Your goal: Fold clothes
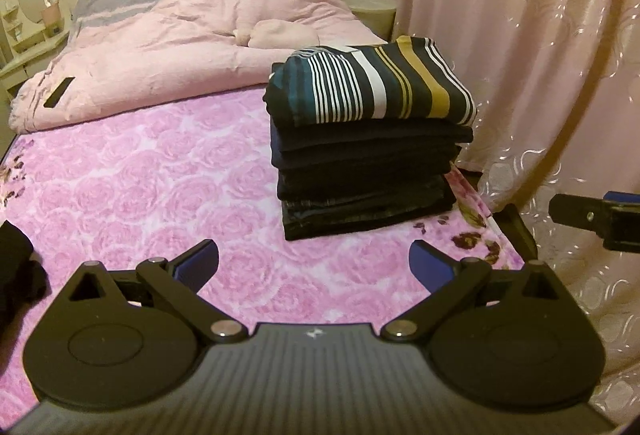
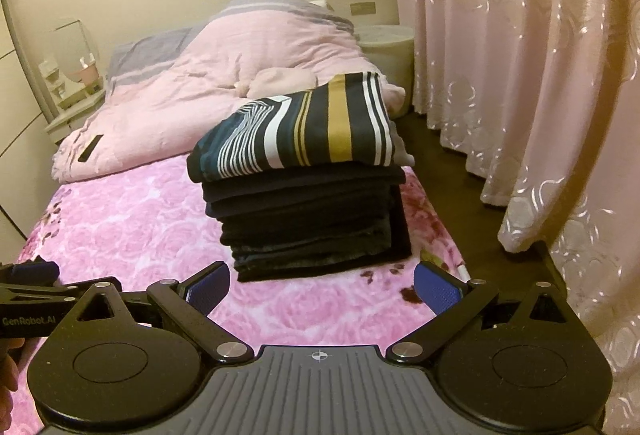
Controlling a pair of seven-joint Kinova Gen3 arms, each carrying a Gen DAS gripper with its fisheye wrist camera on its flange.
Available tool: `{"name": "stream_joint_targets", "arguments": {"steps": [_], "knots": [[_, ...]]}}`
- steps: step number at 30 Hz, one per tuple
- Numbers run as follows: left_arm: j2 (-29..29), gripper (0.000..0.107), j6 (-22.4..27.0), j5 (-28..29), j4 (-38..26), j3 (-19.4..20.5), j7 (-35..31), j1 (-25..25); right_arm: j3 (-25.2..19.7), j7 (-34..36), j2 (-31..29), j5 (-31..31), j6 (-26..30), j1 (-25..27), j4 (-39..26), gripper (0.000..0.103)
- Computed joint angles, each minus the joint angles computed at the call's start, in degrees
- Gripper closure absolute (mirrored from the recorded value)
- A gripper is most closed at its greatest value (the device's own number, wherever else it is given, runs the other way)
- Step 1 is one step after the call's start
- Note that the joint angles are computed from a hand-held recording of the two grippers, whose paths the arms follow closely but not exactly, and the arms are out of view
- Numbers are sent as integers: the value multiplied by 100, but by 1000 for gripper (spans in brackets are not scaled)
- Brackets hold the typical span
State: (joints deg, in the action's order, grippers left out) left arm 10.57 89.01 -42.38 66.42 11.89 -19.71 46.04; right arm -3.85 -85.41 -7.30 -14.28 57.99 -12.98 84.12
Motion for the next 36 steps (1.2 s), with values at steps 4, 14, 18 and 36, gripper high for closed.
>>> {"name": "stream_joint_targets", "arguments": {"steps": [4, 14, 18, 36], "knots": [[4, 8, -102, 71, -6, -16, 91, -43, 9, 102, 101, -14, 52, -10, -113, 2], [194, 7, -98, 109, -147, -122, -71, -35, -124, -28, 256, 321, 108, -39, -296, 2], [214, 6, -133, 162, -146, -172, -122, -47, -153, -115, 304, 453, 156, -70, -340, 2], [278, 6, -110, 285, -119, -216, -228, -42, -196, -147, 382, 587, 265, -162, -366, 2]]}}
